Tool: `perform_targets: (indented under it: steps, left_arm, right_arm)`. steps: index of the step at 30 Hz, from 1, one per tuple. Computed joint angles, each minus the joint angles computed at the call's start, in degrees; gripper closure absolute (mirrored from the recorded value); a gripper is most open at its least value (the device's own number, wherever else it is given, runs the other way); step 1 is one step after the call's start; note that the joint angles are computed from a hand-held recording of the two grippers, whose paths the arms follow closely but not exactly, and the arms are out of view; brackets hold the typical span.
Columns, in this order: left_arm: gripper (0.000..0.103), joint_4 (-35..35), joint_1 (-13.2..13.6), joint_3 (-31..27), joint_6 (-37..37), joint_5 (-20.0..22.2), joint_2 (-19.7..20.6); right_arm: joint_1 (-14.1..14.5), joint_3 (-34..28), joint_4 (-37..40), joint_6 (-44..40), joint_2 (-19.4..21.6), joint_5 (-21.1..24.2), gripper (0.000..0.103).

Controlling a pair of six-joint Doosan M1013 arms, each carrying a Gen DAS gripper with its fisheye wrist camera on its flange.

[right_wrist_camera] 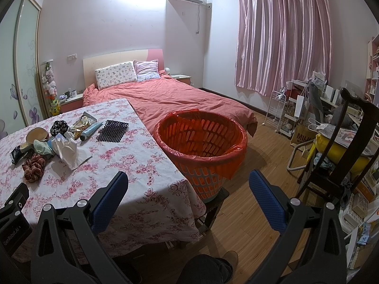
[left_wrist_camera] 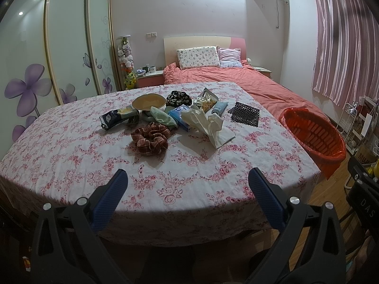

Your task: Collect trash

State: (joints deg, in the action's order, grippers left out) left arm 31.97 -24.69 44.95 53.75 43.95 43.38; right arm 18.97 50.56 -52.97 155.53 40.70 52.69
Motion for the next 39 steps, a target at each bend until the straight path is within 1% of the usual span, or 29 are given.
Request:
perform_targets:
  steps: [17, 24, 30, 35, 39]
  left_arm:
    - [0.004, -0.15, 0.00, -0.14, 0.18, 0.23, 0.06]
    - [0.004, -0.84, 0.00, -1.71, 0.83, 1.94, 1.22]
    - [0.004, -4.61, 1.26, -6.36, 3.29, 5.03, 3.87]
    - [0.004, -8.37, 2.98, -10.83, 4.68, 8.50, 6.36]
    - [0.004, -10.34, 4.49, -16.43, 5.34, 11.92, 9.37]
  right_arm:
    - [-0.04, -0.06, 0.30, -0.15, 0.11, 0.04, 0.002]
    - [-0.37, -1.05, 1.94, -1.90, 0.91, -0.02, 0.002]
    - [-0.87, -3.46, 4.54, -5.30, 2.29, -1.01, 0.002]
    - [-1.76, -8.21, 10.76, -11.74, 4.84, -0.96, 0.003]
    - [-2.61, -13.07, 17.50, -18.28, 7.44, -1.16, 0.004]
